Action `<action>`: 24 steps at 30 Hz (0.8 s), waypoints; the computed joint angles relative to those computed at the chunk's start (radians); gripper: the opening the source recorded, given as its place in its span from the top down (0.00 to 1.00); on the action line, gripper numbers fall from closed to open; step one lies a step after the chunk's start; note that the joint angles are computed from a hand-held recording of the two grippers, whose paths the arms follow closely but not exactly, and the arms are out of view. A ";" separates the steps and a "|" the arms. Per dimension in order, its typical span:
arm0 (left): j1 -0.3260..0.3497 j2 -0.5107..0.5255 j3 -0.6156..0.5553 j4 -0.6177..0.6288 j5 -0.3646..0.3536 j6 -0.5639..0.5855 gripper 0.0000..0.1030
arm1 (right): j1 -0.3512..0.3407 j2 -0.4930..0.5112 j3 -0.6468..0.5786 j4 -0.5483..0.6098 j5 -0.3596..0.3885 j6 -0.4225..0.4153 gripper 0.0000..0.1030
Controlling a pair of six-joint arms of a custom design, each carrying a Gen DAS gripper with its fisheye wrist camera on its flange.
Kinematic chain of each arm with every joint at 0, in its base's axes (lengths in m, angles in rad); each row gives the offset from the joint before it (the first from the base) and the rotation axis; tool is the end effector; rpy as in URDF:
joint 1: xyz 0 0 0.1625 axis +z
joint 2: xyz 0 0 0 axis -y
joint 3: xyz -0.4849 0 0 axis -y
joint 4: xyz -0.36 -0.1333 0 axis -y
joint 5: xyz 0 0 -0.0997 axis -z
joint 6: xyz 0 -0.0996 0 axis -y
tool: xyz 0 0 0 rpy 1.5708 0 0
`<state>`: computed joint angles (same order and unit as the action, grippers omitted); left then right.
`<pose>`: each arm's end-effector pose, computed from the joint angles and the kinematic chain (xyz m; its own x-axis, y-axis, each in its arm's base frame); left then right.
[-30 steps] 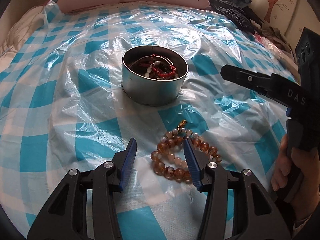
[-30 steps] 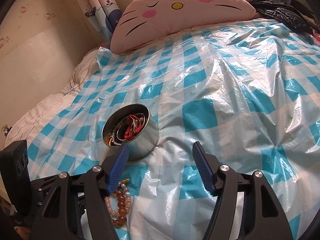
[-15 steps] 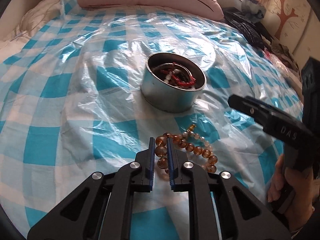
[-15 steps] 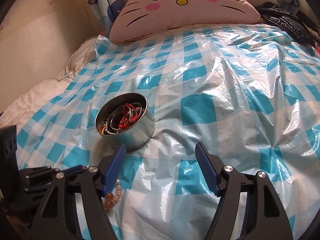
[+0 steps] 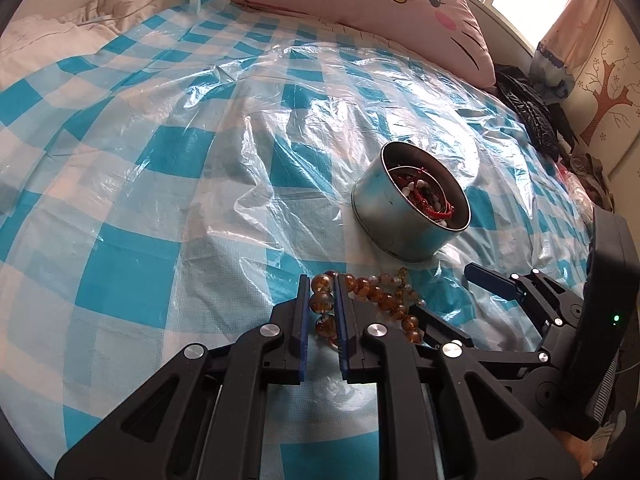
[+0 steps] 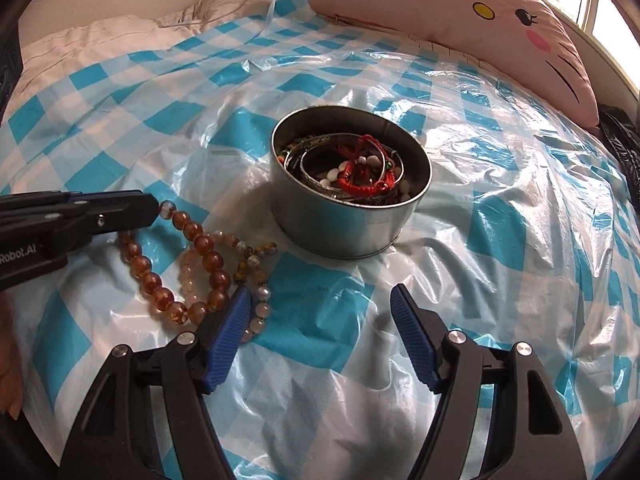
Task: Organize jewelry
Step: 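Grasp the amber bead bracelet with the left tool while the right tool approaches the white bead bracelet, then lift the amber bracelet with the left tool while the right tool grasps the white-and-amber bracelet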
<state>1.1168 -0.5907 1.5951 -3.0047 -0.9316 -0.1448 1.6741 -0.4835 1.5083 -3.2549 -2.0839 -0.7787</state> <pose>-0.1425 -0.7314 0.0976 -0.8791 0.0095 -0.4766 0.2748 0.8271 -0.4903 0.1611 -0.7355 0.0727 -0.5817 -0.4032 0.7064 -0.6884 0.7066 -0.1635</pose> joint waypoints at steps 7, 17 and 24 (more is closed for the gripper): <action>-0.002 0.002 -0.001 0.007 -0.001 0.007 0.89 | -0.002 0.009 -0.003 -0.177 -0.201 0.014 0.30; -0.007 0.013 -0.016 0.055 -0.010 0.026 0.89 | -0.060 -0.099 0.073 -0.035 0.065 0.172 0.48; -0.005 0.014 -0.020 0.066 -0.009 0.023 0.89 | -0.052 -0.080 0.057 0.013 0.049 0.150 0.68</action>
